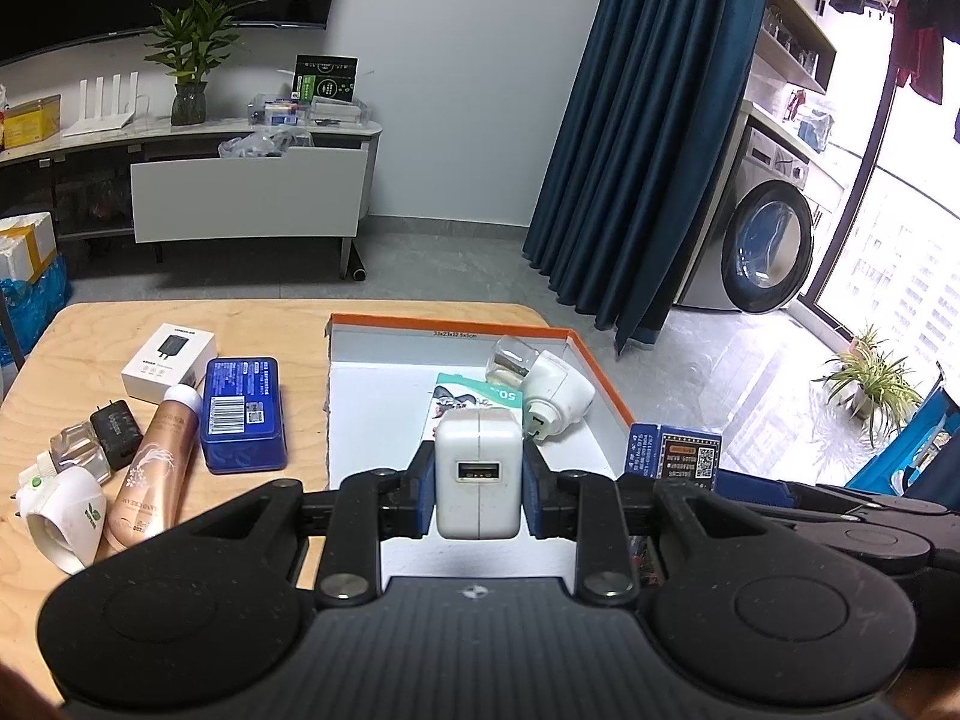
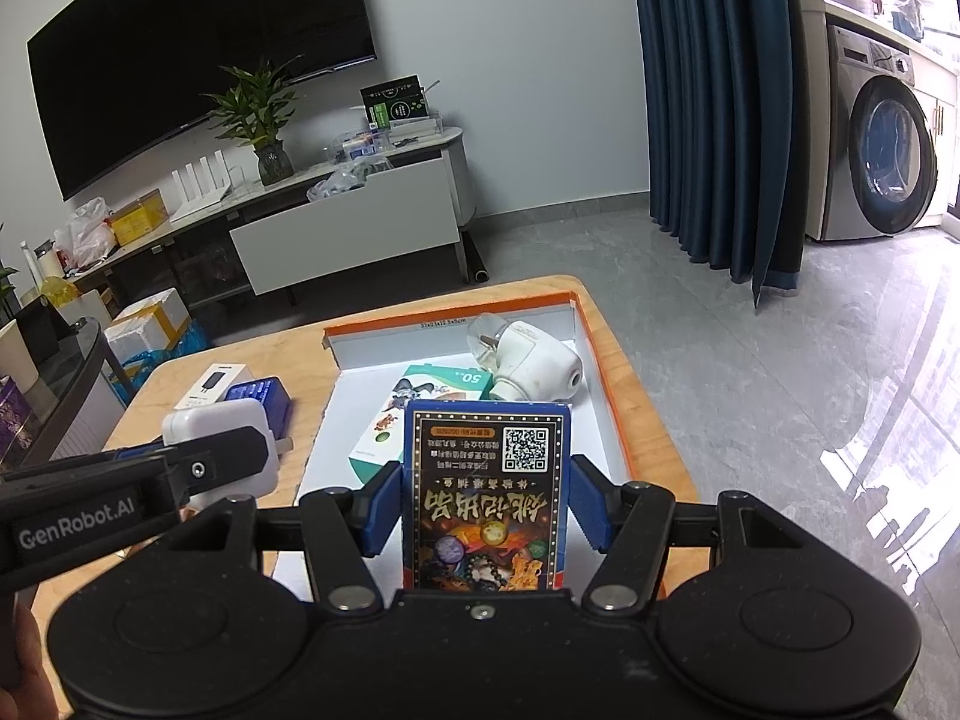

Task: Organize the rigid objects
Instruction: 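Hold the white charger and the card box above the white tray, then lower the card box into the tray and open the right tool while the left tool releases the charger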

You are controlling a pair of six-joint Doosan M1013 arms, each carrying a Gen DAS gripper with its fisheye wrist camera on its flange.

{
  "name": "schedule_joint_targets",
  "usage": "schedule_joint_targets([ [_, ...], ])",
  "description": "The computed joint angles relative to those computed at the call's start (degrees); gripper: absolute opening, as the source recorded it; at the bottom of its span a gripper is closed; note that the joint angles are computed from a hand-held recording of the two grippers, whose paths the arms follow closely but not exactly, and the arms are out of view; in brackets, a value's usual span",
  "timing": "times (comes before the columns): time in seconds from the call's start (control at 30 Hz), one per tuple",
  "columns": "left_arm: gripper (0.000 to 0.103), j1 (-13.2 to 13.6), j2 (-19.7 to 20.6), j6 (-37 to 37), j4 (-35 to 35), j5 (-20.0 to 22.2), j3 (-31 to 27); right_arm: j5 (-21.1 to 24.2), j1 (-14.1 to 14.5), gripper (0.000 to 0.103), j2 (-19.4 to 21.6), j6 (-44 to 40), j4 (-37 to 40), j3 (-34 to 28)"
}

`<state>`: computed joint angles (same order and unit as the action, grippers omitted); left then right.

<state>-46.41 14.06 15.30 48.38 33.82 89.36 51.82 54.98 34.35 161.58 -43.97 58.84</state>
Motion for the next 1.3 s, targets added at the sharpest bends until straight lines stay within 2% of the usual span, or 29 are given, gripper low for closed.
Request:
schedule_joint_targets([
  [0.2,0.029,0.3,0.3,1.0,-1.1,0.0,-0.3,0.3,-0.6,0.071,0.5,-1.9,1.8,-0.7],
  [0.6,0.029,1.1,0.9,3.5,-4.1,-0.1,-0.6,2.2,-3.3,0.071,3.5,-14.1,7.6,-5.3],
  [0.73,0.029,1.3,1.3,4.8,-5.4,-0.1,-1.0,4.2,-4.2,0.072,5.4,-18.4,10.3,-8.2],
  [0.8,0.029,1.4,1.5,5.6,-6.4,-0.1,-1.2,4.1,-4.4,0.072,5.6,-17.2,9.3,-8.2],
  [0.9,0.029,1.5,1.8,6.6,-7.2,-0.4,-1.4,1.3,-4.6,0.072,4.4,-14.6,8.1,-6.3],
  [1.13,0.029,1.7,2.8,9.5,-10.0,-1.3,-2.3,-0.5,-3.7,0.075,1.5,-5.4,1.8,-2.0],
  [1.3,0.029,2.1,3.8,14.3,-15.1,-2.1,-3.4,-0.3,-2.7,0.076,0.1,-3.1,-1.1,-0.3],
])
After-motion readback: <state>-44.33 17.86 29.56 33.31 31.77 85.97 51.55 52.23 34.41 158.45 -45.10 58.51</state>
